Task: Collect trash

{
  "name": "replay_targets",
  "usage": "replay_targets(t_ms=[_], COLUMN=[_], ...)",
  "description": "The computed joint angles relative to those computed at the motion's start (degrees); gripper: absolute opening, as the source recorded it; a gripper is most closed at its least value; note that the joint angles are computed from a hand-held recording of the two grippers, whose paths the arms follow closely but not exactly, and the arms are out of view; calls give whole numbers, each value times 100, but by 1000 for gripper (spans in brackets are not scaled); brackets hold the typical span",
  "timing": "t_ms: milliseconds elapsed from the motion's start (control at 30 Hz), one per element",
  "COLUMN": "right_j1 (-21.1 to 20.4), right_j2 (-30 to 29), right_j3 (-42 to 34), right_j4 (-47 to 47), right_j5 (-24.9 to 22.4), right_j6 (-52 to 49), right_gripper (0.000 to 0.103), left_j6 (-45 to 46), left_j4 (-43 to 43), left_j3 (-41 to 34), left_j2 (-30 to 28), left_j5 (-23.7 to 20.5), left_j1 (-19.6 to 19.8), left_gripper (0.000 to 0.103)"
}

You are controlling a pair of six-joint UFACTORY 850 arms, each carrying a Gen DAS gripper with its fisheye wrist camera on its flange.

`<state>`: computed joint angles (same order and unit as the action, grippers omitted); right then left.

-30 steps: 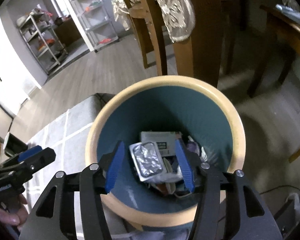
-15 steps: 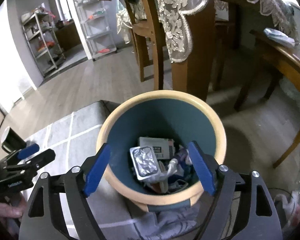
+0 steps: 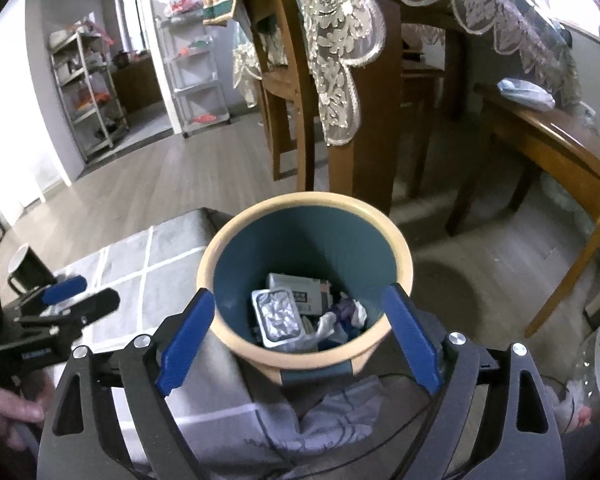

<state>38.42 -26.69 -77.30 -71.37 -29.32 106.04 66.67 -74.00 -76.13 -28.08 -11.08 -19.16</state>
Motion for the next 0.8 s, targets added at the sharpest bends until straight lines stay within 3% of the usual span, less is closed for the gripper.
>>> replay_targets(t_ms=[333, 633, 800], right_j1=[243, 432, 431], right_j2=[444, 502, 485], right_j3=[679, 916, 971], right_j4=[-923, -1236, -1439], right_j5=[-194, -468, -508], right_j6=[1265, 1839, 2110], right_gripper=[92, 93, 93], left_j6=[1364, 2645, 2780], left_j4=[-1277, -2438, -2495], left_j3=[492, 707, 699], left_j2=[356, 494, 458], left_j5=[223, 368, 455], left_j1=[-114, -310, -363], left_gripper=[97, 97, 97])
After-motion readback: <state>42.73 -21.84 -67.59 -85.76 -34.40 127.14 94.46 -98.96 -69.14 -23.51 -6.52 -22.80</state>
